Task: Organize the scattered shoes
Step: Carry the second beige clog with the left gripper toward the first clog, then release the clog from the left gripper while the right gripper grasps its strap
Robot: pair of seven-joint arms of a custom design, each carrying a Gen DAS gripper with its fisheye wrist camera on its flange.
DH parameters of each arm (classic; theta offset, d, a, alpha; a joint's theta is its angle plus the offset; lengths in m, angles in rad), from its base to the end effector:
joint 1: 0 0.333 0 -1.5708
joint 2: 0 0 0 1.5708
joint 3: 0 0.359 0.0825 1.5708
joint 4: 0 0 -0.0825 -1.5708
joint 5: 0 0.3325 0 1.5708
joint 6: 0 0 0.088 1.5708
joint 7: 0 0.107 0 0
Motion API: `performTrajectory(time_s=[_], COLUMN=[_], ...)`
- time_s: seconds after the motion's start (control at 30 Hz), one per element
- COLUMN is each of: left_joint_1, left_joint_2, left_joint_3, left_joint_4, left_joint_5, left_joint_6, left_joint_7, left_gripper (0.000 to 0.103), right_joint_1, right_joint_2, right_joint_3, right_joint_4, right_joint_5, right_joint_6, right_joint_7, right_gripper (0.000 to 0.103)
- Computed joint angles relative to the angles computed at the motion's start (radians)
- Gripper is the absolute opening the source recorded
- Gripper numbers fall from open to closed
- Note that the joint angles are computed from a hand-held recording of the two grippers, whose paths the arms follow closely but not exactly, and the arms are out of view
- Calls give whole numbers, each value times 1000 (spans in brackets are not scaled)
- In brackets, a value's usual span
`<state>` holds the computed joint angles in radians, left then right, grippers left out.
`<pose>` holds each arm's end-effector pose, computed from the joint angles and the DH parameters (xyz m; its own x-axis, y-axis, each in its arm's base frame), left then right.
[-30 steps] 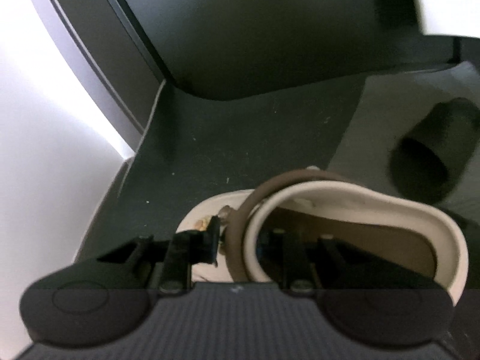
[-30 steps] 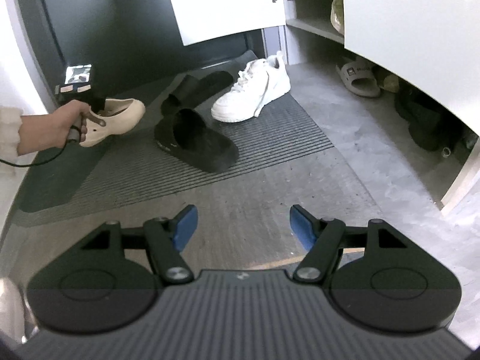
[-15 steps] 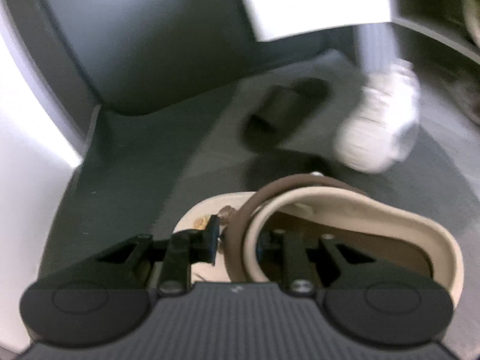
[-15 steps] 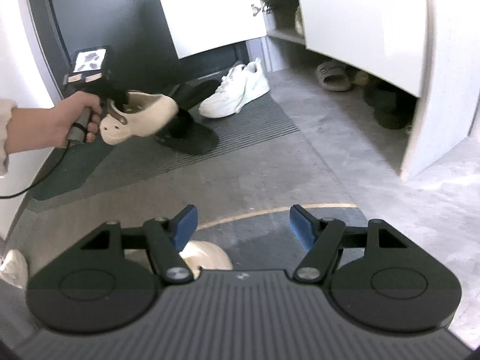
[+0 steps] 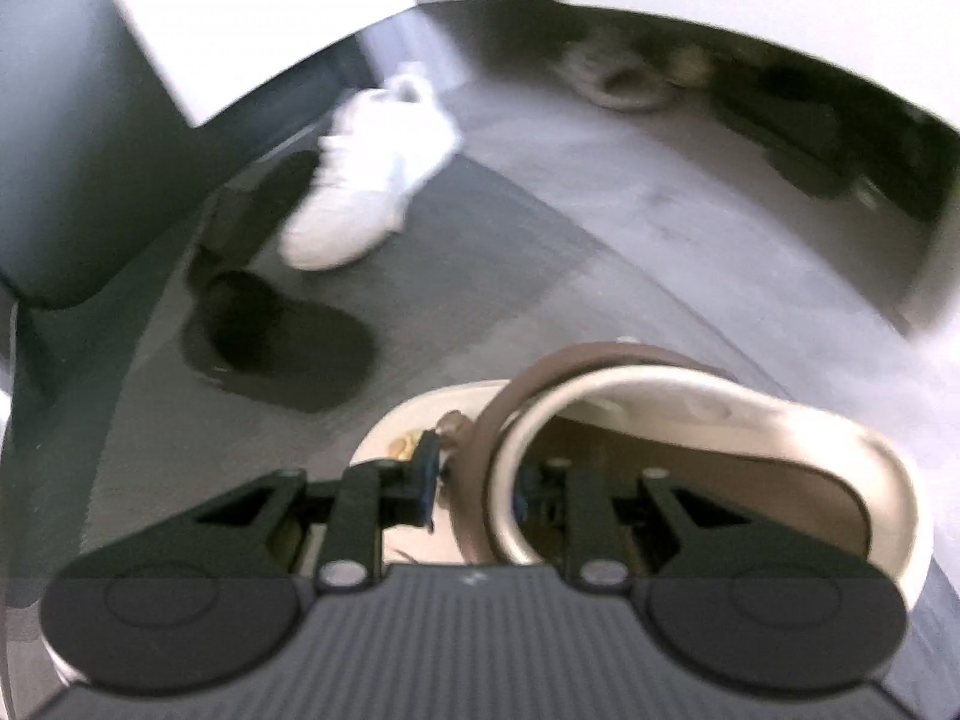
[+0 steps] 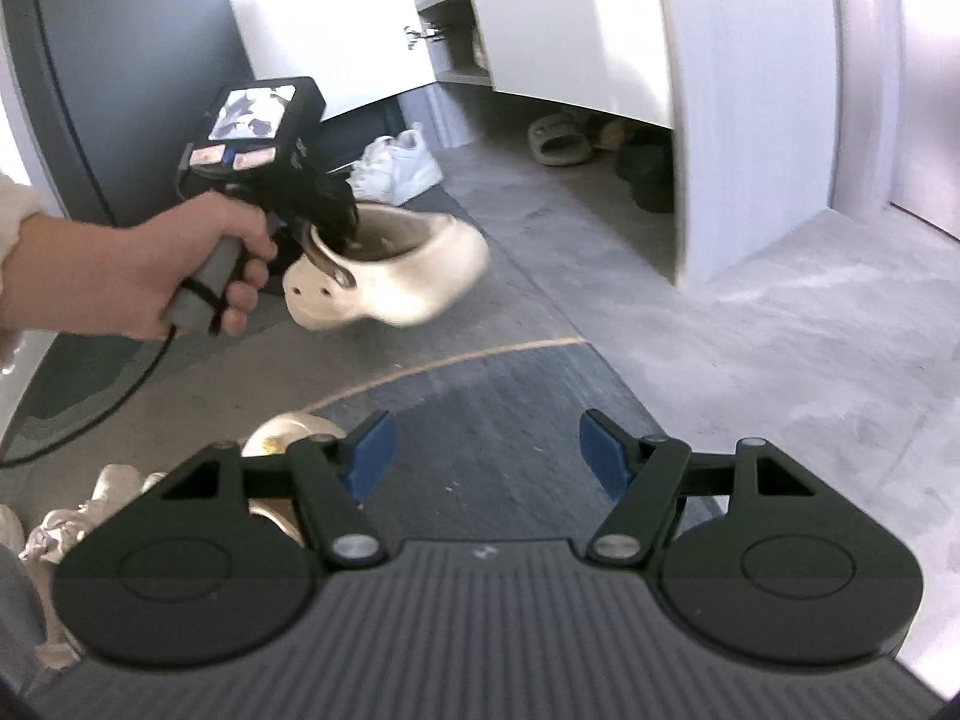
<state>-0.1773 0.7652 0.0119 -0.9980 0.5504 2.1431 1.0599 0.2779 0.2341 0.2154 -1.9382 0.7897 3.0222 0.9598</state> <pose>0.7654 -0.1093 0.4918 0.2066 -0.9273 -0.3121 -0.8614 -0.0211 -0.5074 0.5675 0.2304 0.5205 0.4151 -0.8786 -0.2363 -0.6563 -0.1093 -0.7465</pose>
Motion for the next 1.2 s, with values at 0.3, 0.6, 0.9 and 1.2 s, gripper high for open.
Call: performTrajectory(time_s=[0.3,0.6,0.9,1.2], left_joint_1=[-61,12,152,246], left_joint_2=[-74,-164,-366,-551], left_joint_3=[0,-68,-95,-59], left_joint_4=[-230,-380,-621,-848], left_joint_5=[103,18,-168,-223], left_joint_6=[126,272,418,517], left_joint_7=[-23,23,29,-15], left_gripper=[28,65,81,81], right_joint_1=[10,36,7,30], right_joint_2=[-23,17,118,447], right_joint_3=[-39,-88,-56,-15], right_joint_4=[-69,-4,202,664], right_joint_5=[-42,-187,-172,-128], right_joint_6=[14,-42,-184,-390], right_joint_7=[56,250,375,616], right_gripper=[70,70,70,71])
